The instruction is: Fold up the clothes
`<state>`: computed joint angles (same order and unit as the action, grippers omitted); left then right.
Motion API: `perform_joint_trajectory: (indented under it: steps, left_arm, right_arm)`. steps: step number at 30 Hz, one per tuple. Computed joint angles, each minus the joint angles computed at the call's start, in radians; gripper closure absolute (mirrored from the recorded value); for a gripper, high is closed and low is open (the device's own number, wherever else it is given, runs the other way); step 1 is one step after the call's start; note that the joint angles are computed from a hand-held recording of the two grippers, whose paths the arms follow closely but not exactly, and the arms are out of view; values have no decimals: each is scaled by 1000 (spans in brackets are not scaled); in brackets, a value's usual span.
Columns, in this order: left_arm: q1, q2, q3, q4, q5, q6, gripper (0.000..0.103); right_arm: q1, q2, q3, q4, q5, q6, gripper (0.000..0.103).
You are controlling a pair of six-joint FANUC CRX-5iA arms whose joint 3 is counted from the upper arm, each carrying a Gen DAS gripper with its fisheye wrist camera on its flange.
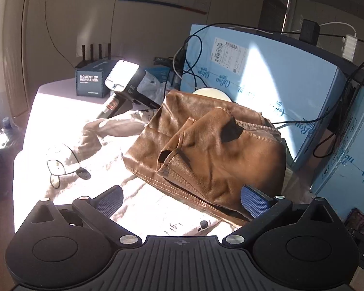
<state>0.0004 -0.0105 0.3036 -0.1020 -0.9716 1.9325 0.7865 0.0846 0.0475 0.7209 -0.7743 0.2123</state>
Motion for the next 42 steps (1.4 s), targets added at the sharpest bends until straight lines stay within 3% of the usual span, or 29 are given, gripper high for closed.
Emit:
perform_joint_trajectory:
  steps: [4,6,11,14,18,25,31,38,42]
  left_arm:
    - [36,-15,-27,91,15,23,0]
    - [8,-23,-26,21,28,73,0]
    - [-45,-7,-34,-53,32,-1,0]
    - [-101,30,-2,-188,5,39,0]
    - [-105,69,41,-222,-65,41,0]
    - [-36,-41,-114,-187,126,215,0]
    - [0,-51,-161,-81,180,145,0]
    - [-34,-16,-106,-160,105,206,0]
    - [-35,-24,-110,-190,108,271,0]
  right_arm:
    - [-5,-39,-41,-4,87,6,0]
    - [-9,-52,-60,7,127,4,0]
    - [-22,-59,-82,22,179,-2,0]
    - [-35,-57,-104,52,223,-29,0]
    - [-38,-32,-92,59,206,-16,0]
    - [-37,3,-90,76,219,-8,0]
    - [-28,26,-86,96,227,4,0]
    - [-27,31,-90,90,250,22,0]
    - [-23,36,-82,101,225,12,0]
